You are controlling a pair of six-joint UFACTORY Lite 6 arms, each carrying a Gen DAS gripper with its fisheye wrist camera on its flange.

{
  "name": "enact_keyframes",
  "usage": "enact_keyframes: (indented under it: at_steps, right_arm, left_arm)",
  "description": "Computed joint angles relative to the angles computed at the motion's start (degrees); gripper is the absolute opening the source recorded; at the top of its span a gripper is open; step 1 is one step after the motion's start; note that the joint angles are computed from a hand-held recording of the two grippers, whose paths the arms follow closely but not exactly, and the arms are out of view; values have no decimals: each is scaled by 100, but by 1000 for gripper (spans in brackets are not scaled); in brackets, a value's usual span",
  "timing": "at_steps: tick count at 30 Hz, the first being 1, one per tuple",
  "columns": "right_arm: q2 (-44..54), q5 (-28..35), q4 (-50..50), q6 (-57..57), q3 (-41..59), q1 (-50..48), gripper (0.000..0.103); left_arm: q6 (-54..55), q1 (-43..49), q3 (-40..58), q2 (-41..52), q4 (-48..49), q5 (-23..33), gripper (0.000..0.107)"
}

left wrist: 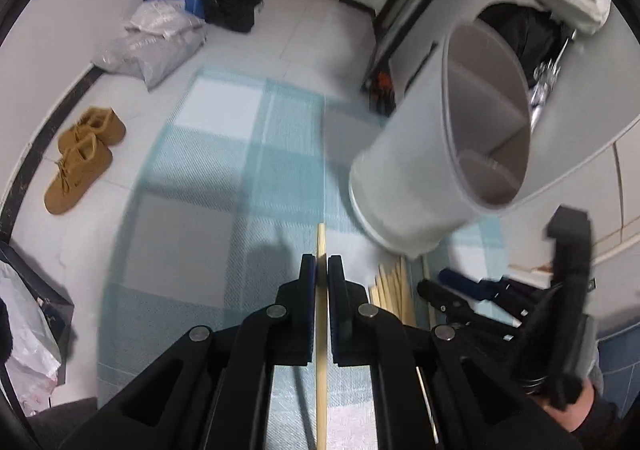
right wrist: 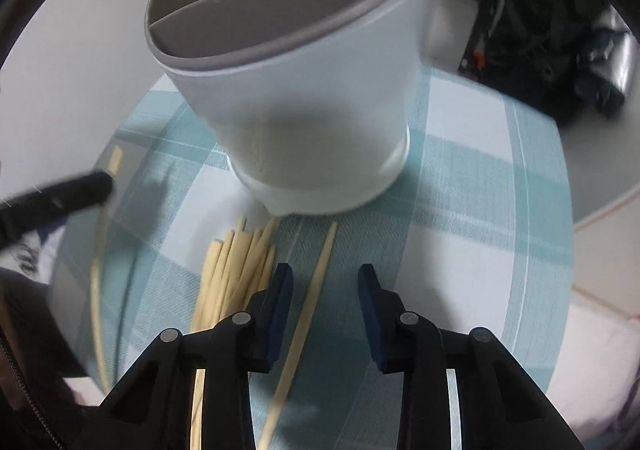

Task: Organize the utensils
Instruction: 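Close the right gripper on one wooden chopstick and lift it, then carry the chopstick upright with the right gripper over the white holder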

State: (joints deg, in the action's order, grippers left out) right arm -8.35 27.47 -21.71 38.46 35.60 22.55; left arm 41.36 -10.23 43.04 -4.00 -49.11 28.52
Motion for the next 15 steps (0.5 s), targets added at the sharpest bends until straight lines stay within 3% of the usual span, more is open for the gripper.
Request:
enact_keyframes:
  at_steps: [3, 9, 15]
  right_arm:
    - [5, 45, -442, 445, -34, 243, 7]
    - [-858, 70, -988, 1264, -678, 539, 5]
    - [-3076, 326, -32, 743, -1373, 338, 5]
  left_arm:
    - [-15, -13, -113, -342, -128, 4, 2]
    - [869, 205, -214, -563, -876, 138, 2]
    - [708, 251, -311, -931, -737, 316, 2]
